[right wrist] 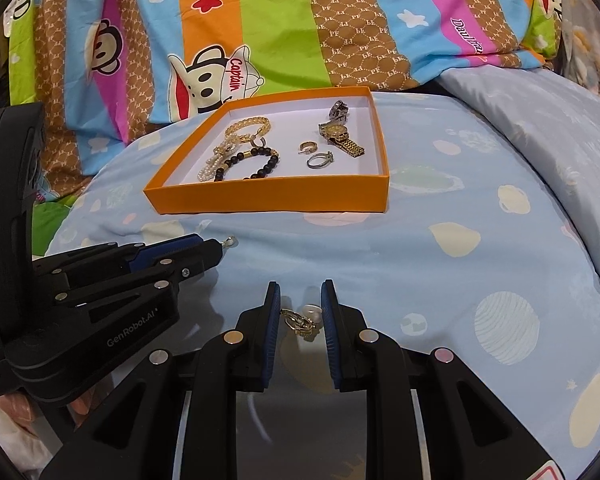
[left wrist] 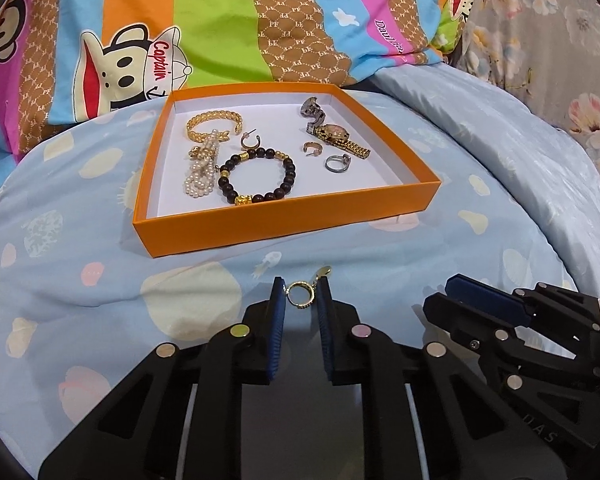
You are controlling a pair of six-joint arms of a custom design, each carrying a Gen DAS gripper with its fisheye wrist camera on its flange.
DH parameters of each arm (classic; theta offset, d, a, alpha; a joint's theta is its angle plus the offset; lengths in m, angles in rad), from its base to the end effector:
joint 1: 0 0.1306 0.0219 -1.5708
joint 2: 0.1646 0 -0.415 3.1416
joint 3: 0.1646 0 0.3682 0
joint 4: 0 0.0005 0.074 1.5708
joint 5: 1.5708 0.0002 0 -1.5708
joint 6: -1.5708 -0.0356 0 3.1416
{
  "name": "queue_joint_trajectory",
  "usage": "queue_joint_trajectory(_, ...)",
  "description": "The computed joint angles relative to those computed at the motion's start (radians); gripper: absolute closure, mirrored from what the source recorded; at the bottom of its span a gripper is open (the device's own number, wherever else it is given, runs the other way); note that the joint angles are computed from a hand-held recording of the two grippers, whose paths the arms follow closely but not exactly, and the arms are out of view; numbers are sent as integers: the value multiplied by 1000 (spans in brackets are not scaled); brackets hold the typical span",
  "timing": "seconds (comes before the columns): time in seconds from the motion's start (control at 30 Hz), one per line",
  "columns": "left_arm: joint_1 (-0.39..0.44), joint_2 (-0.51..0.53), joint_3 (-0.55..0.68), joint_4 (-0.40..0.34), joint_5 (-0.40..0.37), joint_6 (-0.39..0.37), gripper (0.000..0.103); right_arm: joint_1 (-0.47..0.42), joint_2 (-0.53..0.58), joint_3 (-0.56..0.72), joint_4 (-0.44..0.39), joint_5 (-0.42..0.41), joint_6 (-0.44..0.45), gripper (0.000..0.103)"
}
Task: Organize jewelry
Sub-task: 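Grasp the gold earring with the right tool while the left tool grasps the gold ring pendant, then carry the earring and ring pendant over the orange box with both tools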
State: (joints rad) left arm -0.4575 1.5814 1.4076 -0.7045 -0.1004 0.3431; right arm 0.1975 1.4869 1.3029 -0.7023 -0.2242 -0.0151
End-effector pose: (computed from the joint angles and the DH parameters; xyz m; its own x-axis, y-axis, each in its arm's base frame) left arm 0.4738 -0.2299 0.3912 -0.7788 0.0104 -0.6272 0.1275 0.9816 -0.1421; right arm 0.4750 0.1026 0.3925 -0.7646 -0.1380 -0.6296 -0.3176 0.9306 0.1818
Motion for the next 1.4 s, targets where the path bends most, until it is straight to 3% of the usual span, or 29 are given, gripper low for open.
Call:
queue_joint_trajectory(0.83, 21, -73, -30, 43, -36, 8, 88, -9, -36, 9, 38, -29, -12, 84)
queue_joint_trajectory(1.17, 67, -78, 51, 34, -79, -44, 88, -10, 21, 146, 16, -18, 28, 84)
queue_joint_trajectory(1.4, 107, -19, 160, 56, -96, -65, 88, -8, 96, 262, 29, -18, 14, 84)
